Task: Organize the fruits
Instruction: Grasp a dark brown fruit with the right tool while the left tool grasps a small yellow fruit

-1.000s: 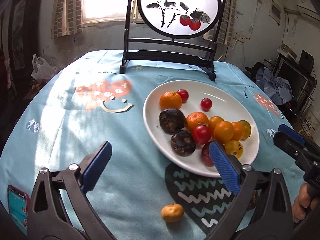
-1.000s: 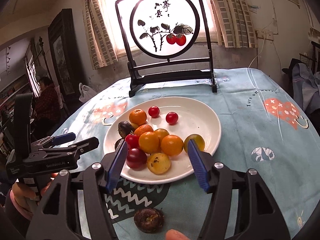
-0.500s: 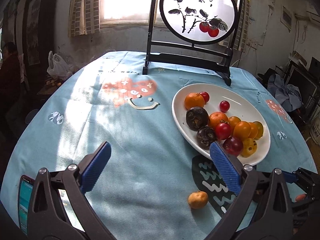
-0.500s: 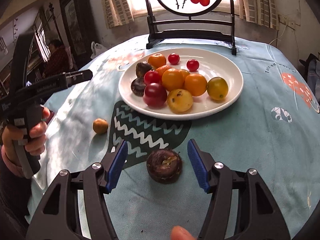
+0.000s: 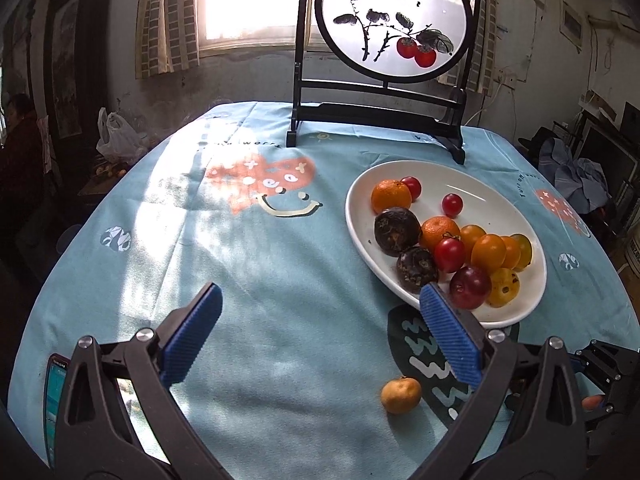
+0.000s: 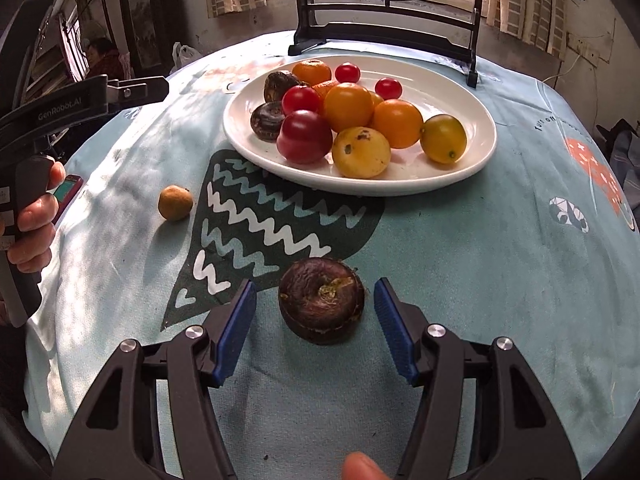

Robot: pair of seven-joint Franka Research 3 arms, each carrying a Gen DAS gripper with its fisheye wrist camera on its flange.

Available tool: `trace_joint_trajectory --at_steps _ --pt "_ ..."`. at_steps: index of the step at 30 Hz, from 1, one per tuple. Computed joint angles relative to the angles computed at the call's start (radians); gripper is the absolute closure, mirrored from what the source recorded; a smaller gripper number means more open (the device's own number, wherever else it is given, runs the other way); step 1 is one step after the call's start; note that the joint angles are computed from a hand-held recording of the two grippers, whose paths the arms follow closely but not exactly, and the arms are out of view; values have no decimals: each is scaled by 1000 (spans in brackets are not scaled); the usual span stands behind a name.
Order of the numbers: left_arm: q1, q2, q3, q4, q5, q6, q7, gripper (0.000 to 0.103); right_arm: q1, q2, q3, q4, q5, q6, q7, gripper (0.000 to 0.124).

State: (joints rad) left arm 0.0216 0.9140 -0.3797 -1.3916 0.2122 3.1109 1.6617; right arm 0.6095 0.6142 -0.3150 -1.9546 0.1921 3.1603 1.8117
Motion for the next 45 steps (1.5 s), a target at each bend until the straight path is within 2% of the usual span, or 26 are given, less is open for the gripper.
trace_joint_trajectory --at_steps 3,5,8,11,12,14,17,18,23,25,27,30,34,36,39,43,45 --pt "-1 1 2 4 -2 -4 -5 2 48 11 -55 1 -7 -15 26 74" --pt "2 4 -1 9 -4 -14 -3 2 41 8 -48 -3 -13 -8 24 81" --pt "13 12 -20 19 -7 -33 18 2 -7 -4 1 -13 -4 16 8 82" --pt "88 26 -126 -4 -8 -61 127 2 -117 -24 116 -28 34 69 -27 82" --pt "111 25 -155 -24 -7 -66 172 3 -123 -26 123 -31 50 77 -33 82" --pt "152 22 -207 -72 -2 -71 266 5 -80 -22 77 -30 82 73 -28 82" --pt "182 17 -246 -125 1 -102 377 19 -73 -21 72 -29 105 71 -37 82" --pt "178 13 -243 -133 -3 -114 398 24 -68 -20 66 -28 109 69 -39 82" --pt "136 9 -203 -124 -51 -141 441 33 -49 -17 49 -26 124 65 -44 82" --pt "126 10 -194 -117 -74 -156 461 40 -41 -16 40 -27 128 61 -42 82" --pt "114 11 -184 -107 -97 -178 478 52 -38 -16 36 -28 128 60 -40 82" --pt "95 11 -164 -91 -132 -206 500 62 -32 -15 29 -28 128 56 -36 82" --pt "72 9 -141 -81 -165 -223 524 63 -25 -14 20 -28 124 54 -30 82" --pt "58 10 -127 -70 -175 -244 533 69 -23 -16 18 -31 123 56 -29 82" --pt "45 6 -112 -72 -188 -235 543 71 -25 -19 20 -36 124 64 -29 82" --pt "41 8 -108 -63 -206 -239 544 74 -46 -24 44 -42 133 82 -41 82" --pt "34 5 -100 -66 -209 -232 544 74 -83 -33 86 -49 138 105 -59 82"
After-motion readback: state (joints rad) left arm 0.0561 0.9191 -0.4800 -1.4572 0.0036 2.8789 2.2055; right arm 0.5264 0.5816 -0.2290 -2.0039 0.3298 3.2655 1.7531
